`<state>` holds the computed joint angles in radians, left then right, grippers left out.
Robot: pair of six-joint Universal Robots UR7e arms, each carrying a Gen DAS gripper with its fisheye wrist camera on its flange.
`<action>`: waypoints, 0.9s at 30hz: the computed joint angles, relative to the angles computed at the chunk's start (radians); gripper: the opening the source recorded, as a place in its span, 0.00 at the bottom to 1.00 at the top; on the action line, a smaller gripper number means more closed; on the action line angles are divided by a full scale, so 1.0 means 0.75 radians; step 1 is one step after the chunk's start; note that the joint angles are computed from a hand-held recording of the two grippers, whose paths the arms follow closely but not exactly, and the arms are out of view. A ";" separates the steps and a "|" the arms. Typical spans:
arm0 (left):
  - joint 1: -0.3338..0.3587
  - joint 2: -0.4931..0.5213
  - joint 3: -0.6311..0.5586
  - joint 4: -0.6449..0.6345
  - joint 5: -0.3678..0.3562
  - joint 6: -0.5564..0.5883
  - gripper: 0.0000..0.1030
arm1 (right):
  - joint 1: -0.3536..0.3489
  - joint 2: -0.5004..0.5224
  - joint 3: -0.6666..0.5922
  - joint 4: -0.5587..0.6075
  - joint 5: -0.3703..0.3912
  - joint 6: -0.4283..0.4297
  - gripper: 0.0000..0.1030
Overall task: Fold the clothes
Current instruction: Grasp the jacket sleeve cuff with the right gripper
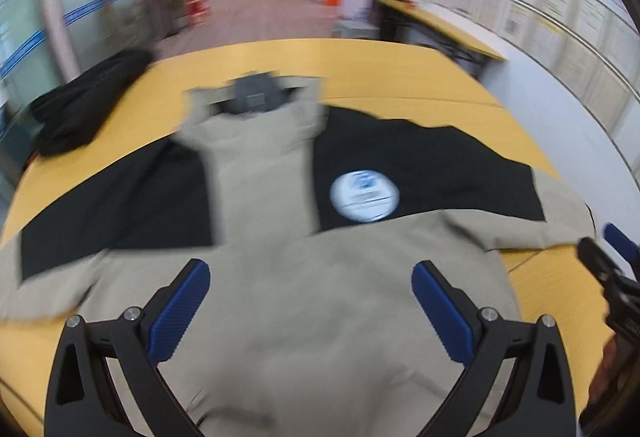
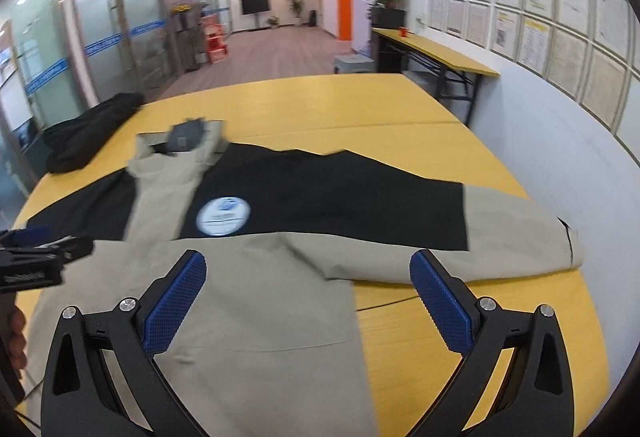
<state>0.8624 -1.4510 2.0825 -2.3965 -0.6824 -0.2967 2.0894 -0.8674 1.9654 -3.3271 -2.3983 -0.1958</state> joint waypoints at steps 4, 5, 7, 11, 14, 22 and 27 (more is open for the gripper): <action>0.102 0.332 -0.083 -0.463 -0.193 0.461 1.00 | -0.206 -0.001 0.035 -0.247 -0.075 -0.210 1.00; 0.118 0.405 -0.113 -0.531 -0.230 0.540 1.00 | -0.259 -0.003 0.041 -0.328 -0.081 -0.273 1.00; 0.145 0.544 -0.188 -0.622 -0.305 0.666 1.00 | -0.370 -0.029 0.058 -0.426 -0.094 -0.351 1.00; 0.170 0.740 -0.325 -0.693 -0.428 0.827 1.00 | -0.541 -0.115 0.073 -0.437 -0.074 -0.340 1.00; 0.175 0.822 -0.405 -0.657 -0.447 0.892 1.00 | -0.630 -0.149 0.044 -0.419 -0.090 -0.328 1.00; 0.183 0.907 -0.484 -0.550 -0.439 0.962 1.00 | -0.732 -0.201 -0.071 -0.176 -0.072 -0.112 0.99; 0.181 0.909 -0.494 -0.504 -0.449 0.927 1.00 | -0.738 -0.197 -0.098 -0.185 -0.054 -0.051 0.78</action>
<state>0.9984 -0.7696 1.7120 -2.7745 -1.0188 0.3982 1.5359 -1.0149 1.8918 -3.4657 -2.4385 -0.2344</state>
